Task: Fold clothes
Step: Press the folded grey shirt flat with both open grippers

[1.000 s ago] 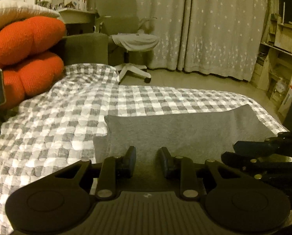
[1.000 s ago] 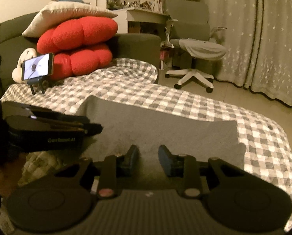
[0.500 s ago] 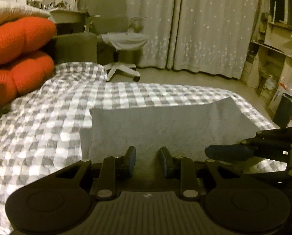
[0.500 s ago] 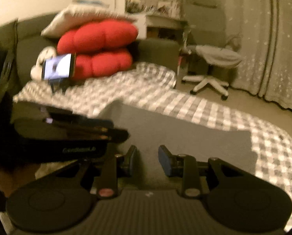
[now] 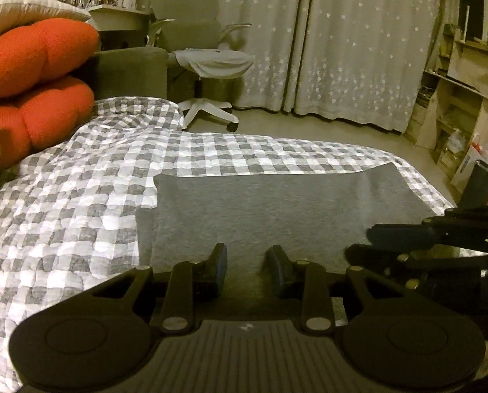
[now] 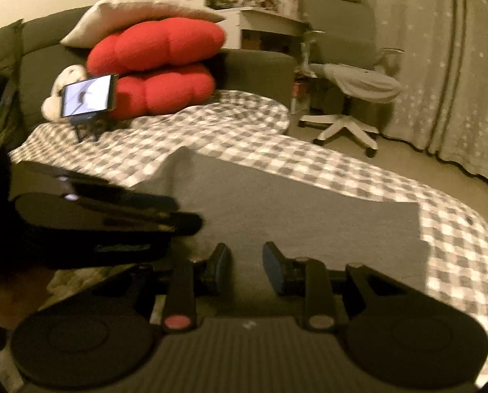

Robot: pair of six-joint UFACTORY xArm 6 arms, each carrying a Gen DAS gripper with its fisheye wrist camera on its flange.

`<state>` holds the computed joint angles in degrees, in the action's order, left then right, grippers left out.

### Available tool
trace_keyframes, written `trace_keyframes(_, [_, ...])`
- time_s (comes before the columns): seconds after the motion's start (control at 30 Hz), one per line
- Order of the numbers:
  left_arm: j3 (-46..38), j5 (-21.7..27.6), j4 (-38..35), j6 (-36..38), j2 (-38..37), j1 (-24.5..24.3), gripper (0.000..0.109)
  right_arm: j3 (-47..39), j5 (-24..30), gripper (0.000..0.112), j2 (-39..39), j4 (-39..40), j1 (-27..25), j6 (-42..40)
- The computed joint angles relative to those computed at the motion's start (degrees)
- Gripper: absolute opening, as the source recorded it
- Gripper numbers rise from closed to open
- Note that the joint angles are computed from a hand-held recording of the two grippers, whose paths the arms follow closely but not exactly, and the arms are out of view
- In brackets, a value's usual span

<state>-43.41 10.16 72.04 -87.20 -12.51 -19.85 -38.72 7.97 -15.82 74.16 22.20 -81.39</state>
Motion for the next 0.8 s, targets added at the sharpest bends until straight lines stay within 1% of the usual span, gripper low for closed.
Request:
trace_keyframes(0.07, [0.03, -0.11, -0.45, 0.31, -0.01, 0.14, 0.031, -0.48, 0.17, 0.027, 0.67, -1.65, -1.2, 2.55])
trace_keyframes(0.17, [-0.05, 0.43, -0.62, 0.6, -0.05, -0.14, 0.031, -1.24, 2.42, 0.03, 1.44, -3.48, -3.23, 5.53])
trace_keyframes(0.27, [0.04, 0.74, -1.39, 1.47, -0.23, -0.22, 0.031, -1.28, 1.54, 0.03, 1.56, -3.2, -2.93, 4.73])
trace_keyframes(0.37, [0.12, 1.18, -2.53, 2.75, -0.48, -0.22, 0.031, -1.43, 1.72, 0.031, 1.59, -3.93, -3.32, 5.86])
trace_keyframes(0.47, [0.28, 1.41, -3.03, 3.42, -0.72, -0.06, 0.031, -1.73, 1.09, 0.032, 1.98, -5.76, -4.07, 8.78])
trace_keyframes(0.6, [0.55, 2.25, -4.42, 4.52, -1.22, -0.14, 0.031, -2.05, 0.21, 0.033, 3.04, -10.35, -5.96, 14.57])
trace_keyframes(0.7, [0.49, 4.92, -3.69, 3.88, -1.7, -0.54, 0.031, -2.21, 0.21, 0.035, 3.41, -12.39, -7.02, 17.08])
trace_keyframes(0.8, [0.83, 4.48, -5.83, 5.1, -1.72, 0.36, 0.029, -2.44, -0.39, 0.035, 4.05, -14.1, -7.78, 18.72])
